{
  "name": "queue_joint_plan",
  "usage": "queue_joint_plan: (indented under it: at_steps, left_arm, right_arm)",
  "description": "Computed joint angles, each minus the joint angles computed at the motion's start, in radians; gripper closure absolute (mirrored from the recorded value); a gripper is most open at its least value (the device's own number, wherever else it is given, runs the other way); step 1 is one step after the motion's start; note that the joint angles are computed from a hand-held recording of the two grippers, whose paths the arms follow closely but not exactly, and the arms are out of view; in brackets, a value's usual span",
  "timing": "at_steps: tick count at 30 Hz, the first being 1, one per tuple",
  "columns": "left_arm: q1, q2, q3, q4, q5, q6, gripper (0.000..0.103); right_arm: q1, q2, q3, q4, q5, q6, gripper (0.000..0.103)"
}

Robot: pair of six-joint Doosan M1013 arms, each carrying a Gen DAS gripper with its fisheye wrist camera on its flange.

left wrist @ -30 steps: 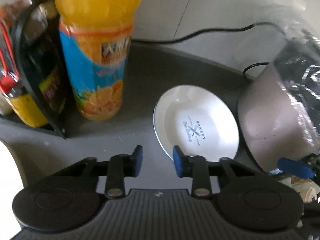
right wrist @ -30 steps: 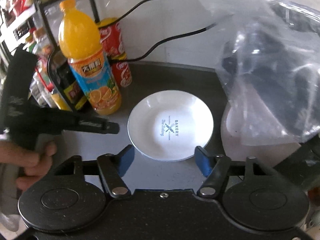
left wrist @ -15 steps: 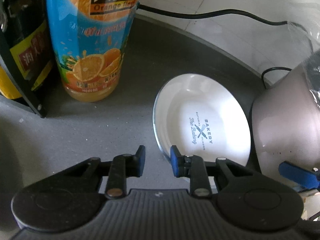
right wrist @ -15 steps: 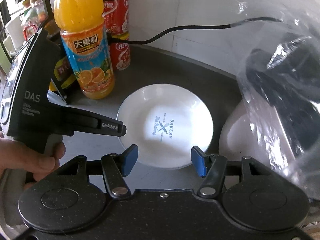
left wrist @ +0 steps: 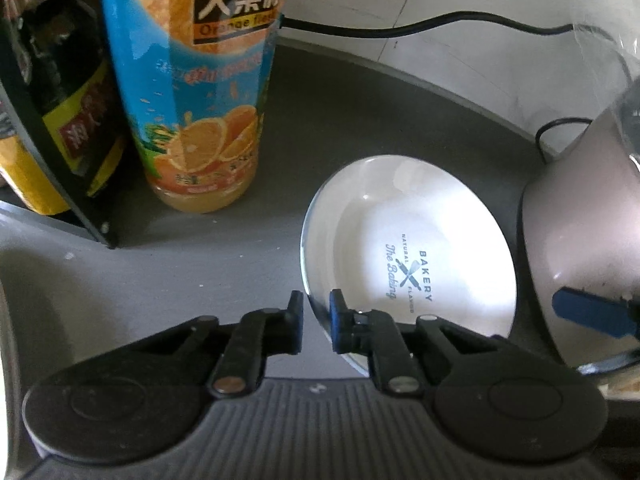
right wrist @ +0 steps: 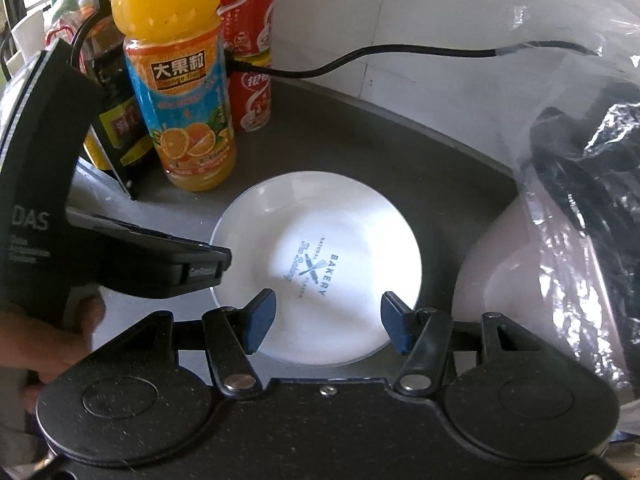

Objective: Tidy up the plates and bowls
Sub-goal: 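Close both grippers on the rim of the 'BAKERY' plate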

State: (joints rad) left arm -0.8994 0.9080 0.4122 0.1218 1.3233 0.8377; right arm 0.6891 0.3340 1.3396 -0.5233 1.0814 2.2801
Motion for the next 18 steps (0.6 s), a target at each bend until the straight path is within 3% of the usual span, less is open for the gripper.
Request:
queue_joint_plan:
  at_steps: [6,18]
  left_arm:
    - [0.000,-0.028,0.040,0.018,0.025,0.030,0.092]
    - [-0.001,-0.087,0.134,0.107,0.071,0.043,0.092]
  right_arm:
    - [-0.009,0.010,-0.003,0.047,-0.001,-0.034,0.054]
    - [-0.033,0.040,-0.023,0.141,0.010,-0.057,0.055]
